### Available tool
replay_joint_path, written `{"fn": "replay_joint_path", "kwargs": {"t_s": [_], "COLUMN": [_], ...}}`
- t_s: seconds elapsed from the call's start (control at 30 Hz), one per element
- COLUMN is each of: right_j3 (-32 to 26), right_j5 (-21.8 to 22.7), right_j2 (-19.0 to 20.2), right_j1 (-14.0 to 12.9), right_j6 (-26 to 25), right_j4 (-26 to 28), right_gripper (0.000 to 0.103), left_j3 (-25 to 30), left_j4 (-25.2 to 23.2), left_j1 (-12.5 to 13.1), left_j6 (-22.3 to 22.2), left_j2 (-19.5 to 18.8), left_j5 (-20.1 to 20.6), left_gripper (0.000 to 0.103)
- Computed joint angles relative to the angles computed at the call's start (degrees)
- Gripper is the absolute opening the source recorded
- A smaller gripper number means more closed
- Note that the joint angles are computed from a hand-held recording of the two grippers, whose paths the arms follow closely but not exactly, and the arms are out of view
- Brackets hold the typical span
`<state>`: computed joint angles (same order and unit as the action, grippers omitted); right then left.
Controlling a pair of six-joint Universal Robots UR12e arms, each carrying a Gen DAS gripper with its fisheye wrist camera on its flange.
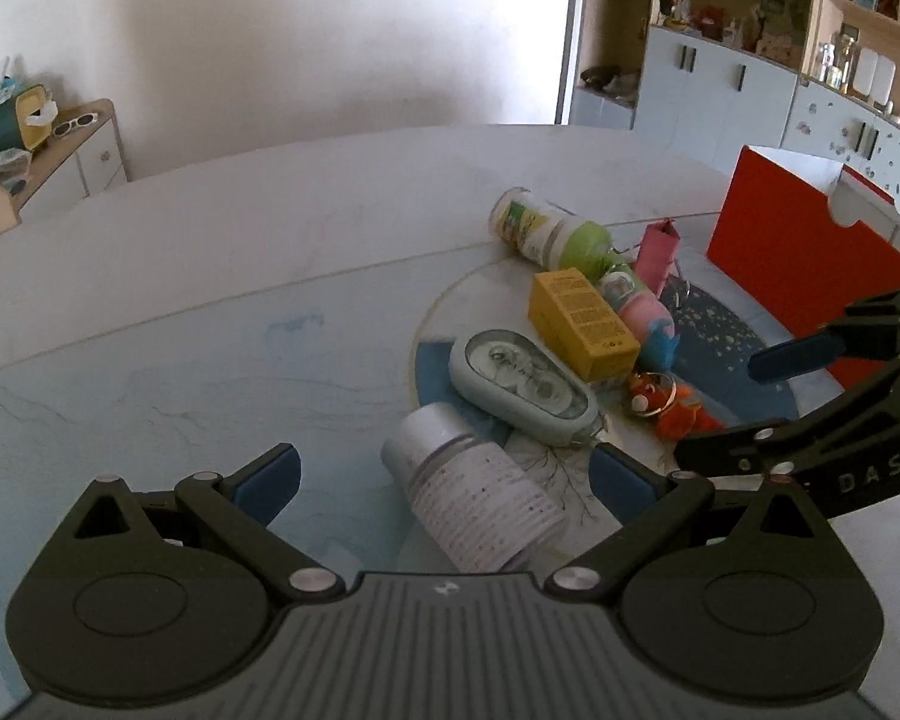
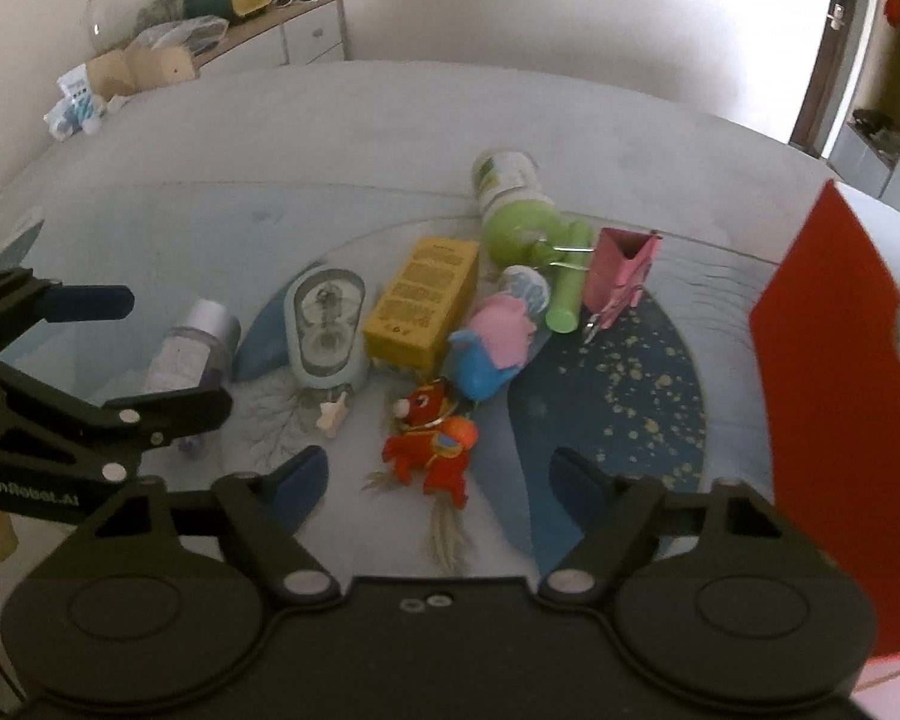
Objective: Organize rigid objects
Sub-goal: 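Grasp the silver-lidded glass jar with the left tool while the right tool grasps the red fish toy, then lift the jar and red fish toy and carry both over the red box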
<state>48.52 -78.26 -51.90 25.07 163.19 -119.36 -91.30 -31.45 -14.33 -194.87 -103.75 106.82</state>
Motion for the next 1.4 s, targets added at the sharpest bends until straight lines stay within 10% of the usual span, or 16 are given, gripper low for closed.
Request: {"fn": "replay_joint_path", "kwargs": {"t_s": [0.33, 0.57, 1.4], "right_j3": [-1.5, -0.9, 7.4], "right_j5": [0.3, 0.2, 3.5], "right_j2": [1.1, 1.0, -5.4], "right_j1": [0.3, 0.4, -0.6], "right_j6": [0.0, 0.5, 7.1], "right_j4": [1.4, 0.4, -5.5], "right_gripper": [0.052, 0.037, 0.033], "left_j3": [0.0, 0.5, -1.5], "left_j4": [0.0, -1.8, 0.8], "left_j1": [-0.3, -0.2, 0.5], "left_j6": [-0.4, -0.8, -3.9], "left_j2": [-0.9, -1.0, 1.1], "left_j5": [0.9, -0.6, -7.5], "left_gripper": [0.101, 0.068, 0.055]}}
